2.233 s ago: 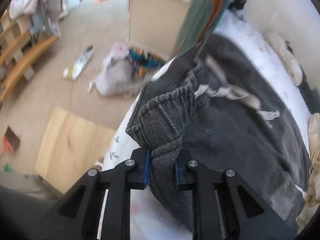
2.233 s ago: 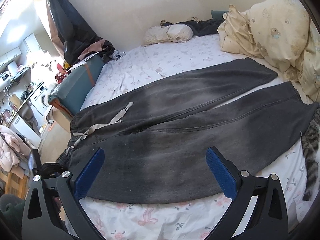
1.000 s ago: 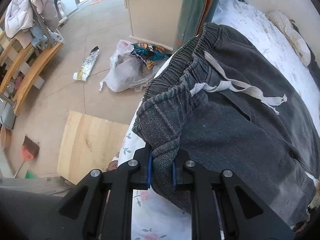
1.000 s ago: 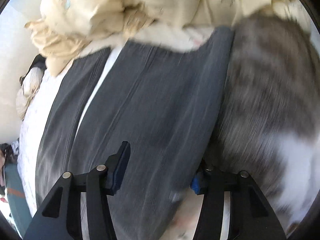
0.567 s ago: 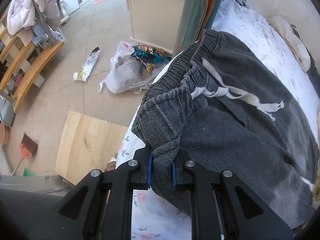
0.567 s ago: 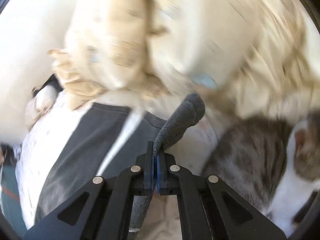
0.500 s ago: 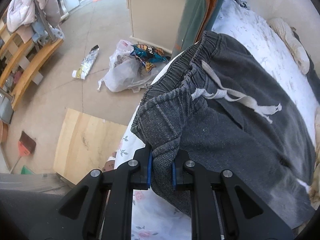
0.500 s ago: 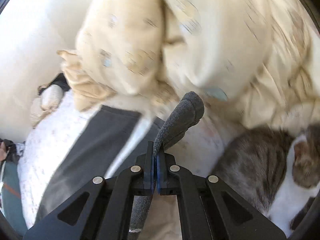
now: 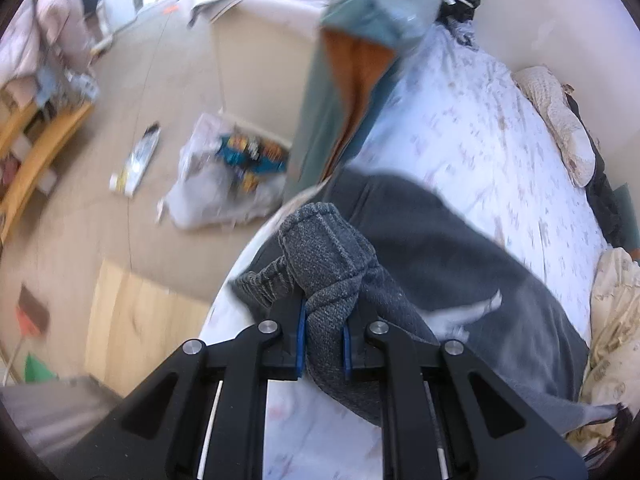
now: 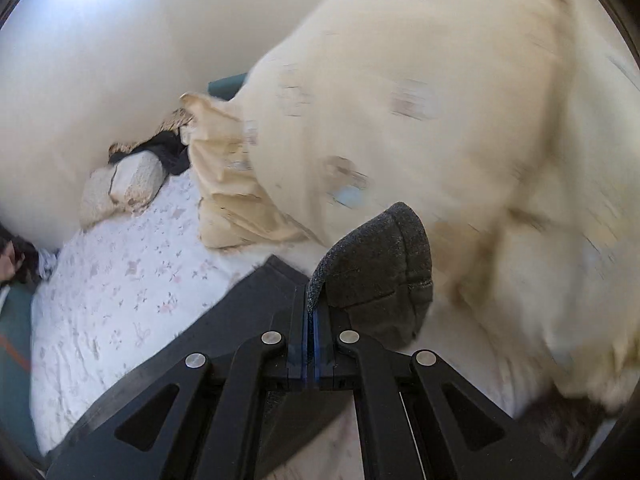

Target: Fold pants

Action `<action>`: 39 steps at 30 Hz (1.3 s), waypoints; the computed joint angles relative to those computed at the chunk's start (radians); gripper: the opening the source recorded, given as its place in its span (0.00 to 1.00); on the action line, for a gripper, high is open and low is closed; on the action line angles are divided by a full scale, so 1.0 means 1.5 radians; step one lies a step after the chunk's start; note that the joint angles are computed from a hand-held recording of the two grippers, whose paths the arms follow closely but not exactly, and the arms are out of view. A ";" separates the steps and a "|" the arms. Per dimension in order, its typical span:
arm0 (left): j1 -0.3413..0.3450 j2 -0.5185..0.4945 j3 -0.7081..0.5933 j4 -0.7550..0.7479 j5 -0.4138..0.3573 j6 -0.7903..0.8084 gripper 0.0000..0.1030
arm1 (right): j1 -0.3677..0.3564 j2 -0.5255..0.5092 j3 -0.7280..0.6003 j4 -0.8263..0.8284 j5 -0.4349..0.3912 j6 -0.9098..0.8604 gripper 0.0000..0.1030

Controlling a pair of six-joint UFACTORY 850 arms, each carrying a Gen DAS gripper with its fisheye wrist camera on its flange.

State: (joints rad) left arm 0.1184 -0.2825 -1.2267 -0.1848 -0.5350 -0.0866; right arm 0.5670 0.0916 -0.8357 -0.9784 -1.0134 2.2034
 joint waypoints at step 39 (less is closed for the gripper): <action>-0.121 -0.073 -0.024 0.866 0.278 -0.744 0.76 | 0.044 -0.511 -0.425 0.192 0.430 -0.643 0.59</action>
